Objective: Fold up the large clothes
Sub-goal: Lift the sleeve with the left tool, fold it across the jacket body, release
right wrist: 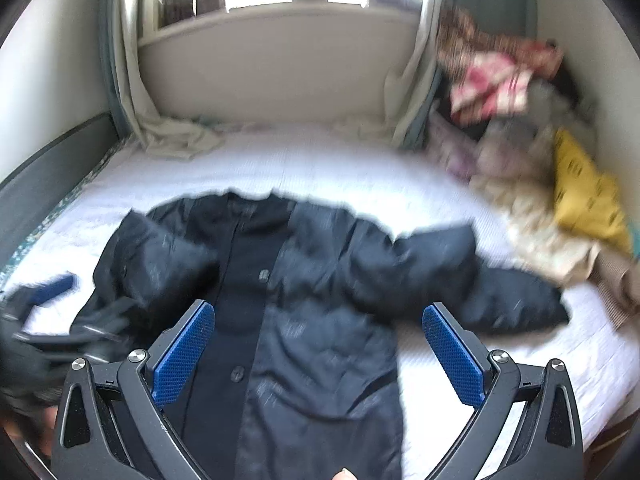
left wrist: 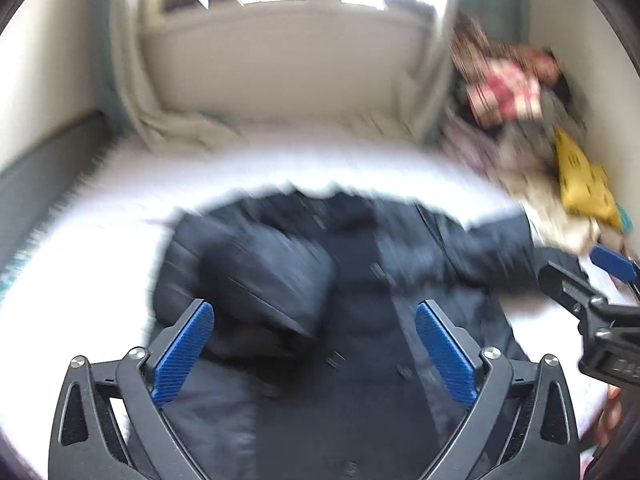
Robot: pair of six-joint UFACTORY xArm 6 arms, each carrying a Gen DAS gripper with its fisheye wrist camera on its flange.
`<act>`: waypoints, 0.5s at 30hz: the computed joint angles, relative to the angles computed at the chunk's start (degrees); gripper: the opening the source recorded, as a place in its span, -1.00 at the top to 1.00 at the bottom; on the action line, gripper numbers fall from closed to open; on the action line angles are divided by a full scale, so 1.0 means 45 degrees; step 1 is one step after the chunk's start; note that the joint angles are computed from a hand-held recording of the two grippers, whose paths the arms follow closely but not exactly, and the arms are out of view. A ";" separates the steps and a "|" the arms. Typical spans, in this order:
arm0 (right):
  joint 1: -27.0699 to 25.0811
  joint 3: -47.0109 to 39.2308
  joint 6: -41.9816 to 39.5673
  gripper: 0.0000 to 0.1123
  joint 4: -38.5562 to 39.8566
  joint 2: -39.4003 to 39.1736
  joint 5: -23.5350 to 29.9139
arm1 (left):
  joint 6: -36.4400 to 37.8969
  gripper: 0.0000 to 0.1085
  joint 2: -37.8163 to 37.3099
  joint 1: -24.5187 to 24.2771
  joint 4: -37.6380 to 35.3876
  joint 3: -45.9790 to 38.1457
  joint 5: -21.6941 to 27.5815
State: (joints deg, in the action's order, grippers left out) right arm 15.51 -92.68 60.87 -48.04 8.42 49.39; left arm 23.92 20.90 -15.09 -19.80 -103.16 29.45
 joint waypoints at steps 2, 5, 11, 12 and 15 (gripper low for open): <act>0.0341 0.0008 0.0740 -0.83 -0.1454 -0.0112 0.0265 | 0.0044 -0.89 -0.0724 0.0177 -0.0344 0.0965 -0.1551; 0.0480 0.0146 0.0980 -0.83 -0.2172 -0.0272 -0.0177 | 0.0943 -0.89 -0.1326 0.0253 -0.1822 0.1956 -0.4169; 0.0332 -0.0099 -0.0299 -0.83 -0.0525 0.0060 -0.1463 | 0.1790 -0.89 -0.0874 0.0801 -0.3404 0.0923 -0.4267; 0.0385 -0.0228 -0.0297 -0.83 -0.0572 0.0178 -0.1422 | 0.1386 -0.89 -0.0668 0.0991 -0.3018 0.0636 -0.4021; 0.0578 -0.0641 -0.0136 -0.83 -0.0980 0.0525 -0.1322 | -0.0508 -0.89 -0.0234 0.1523 -0.0898 0.0061 -0.3596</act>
